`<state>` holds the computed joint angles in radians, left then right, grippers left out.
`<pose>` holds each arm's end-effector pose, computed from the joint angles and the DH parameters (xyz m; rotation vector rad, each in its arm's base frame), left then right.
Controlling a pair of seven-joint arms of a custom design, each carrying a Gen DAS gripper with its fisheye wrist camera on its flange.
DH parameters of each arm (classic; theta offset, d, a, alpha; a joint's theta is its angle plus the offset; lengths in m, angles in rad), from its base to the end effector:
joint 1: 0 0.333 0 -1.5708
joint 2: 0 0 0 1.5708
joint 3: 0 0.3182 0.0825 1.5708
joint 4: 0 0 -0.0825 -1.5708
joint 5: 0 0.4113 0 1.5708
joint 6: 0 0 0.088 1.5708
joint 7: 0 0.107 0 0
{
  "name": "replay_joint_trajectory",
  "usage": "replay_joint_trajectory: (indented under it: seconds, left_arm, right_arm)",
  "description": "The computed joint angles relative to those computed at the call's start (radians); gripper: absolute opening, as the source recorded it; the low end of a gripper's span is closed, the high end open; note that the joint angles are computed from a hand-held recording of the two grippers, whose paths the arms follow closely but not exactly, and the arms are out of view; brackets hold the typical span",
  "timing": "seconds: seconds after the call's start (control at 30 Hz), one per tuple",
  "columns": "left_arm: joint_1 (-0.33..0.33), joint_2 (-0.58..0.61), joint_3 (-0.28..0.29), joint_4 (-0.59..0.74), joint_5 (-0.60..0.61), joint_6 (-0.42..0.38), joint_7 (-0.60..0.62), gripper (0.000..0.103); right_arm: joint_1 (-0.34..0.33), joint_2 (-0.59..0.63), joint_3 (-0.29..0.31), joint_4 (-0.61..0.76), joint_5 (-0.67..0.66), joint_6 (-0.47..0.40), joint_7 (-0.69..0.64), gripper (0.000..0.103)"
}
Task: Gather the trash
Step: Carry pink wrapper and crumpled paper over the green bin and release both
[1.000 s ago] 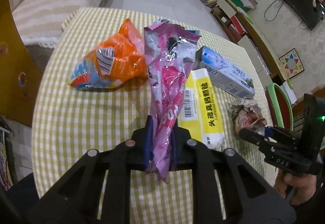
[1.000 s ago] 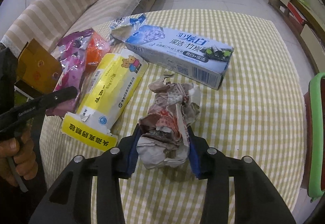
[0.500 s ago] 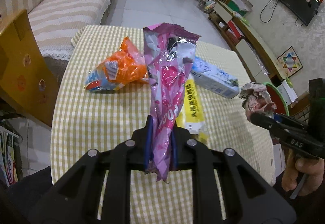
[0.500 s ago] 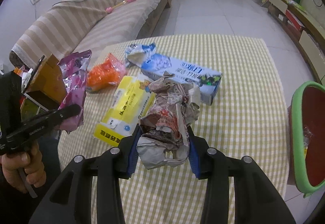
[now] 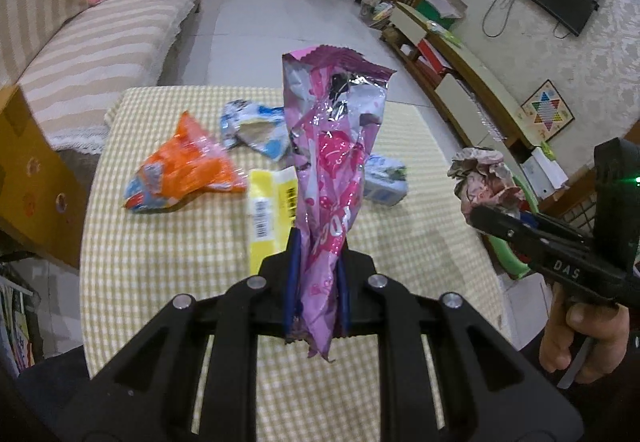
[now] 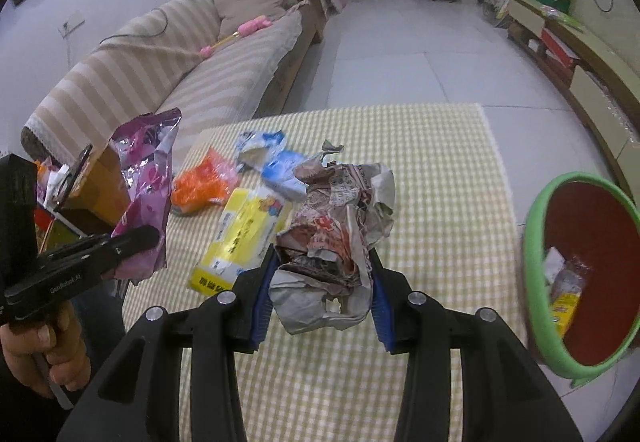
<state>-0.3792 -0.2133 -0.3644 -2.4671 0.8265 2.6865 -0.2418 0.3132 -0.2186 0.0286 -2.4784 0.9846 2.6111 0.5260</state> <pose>0.3544 -0.3586 0.3888 -2.2225 1.5102 -0.8255 0.4722 0.1487 0.3861 -2.1639 1.1390 -0.0338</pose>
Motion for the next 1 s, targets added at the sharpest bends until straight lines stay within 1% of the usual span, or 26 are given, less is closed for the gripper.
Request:
replay_joint_trajectory:
  seconds: [0.27,0.53,0.63,0.77,0.9,1.0]
  left_arm:
    - [-0.003,0.129,0.009,0.144,0.061,0.029,0.028,0.016]
    - [-0.055,0.309,0.039,0.351,0.073,0.035,0.117,0.016]
    - [-0.075,0.373,0.054,0.422,0.058,0.053,0.163,0.016]
    - [-0.099,0.447,0.072,0.503,0.024,0.083,0.231,0.016]
    - [-0.119,0.546,0.076,0.618,-0.044,0.108,0.334,0.016]
    - [-0.136,0.613,0.075,0.707,-0.098,0.102,0.421,0.016]
  right_arm:
    - [-0.071,-0.016,-0.054,0.017,-0.015,-0.021,0.0,0.04]
    - [-0.154,-0.011,-0.096,0.033,-0.031,-0.018,0.009,0.04]
    - [-0.183,-0.006,-0.11,0.043,-0.03,-0.016,0.007,0.04]
    - [-0.212,-0.001,-0.119,0.049,-0.028,0.011,-0.003,0.04]
    - [-0.238,0.014,-0.129,0.061,-0.033,0.033,-0.013,0.04]
    - [-0.256,0.039,-0.139,0.078,-0.024,0.029,-0.008,0.04]
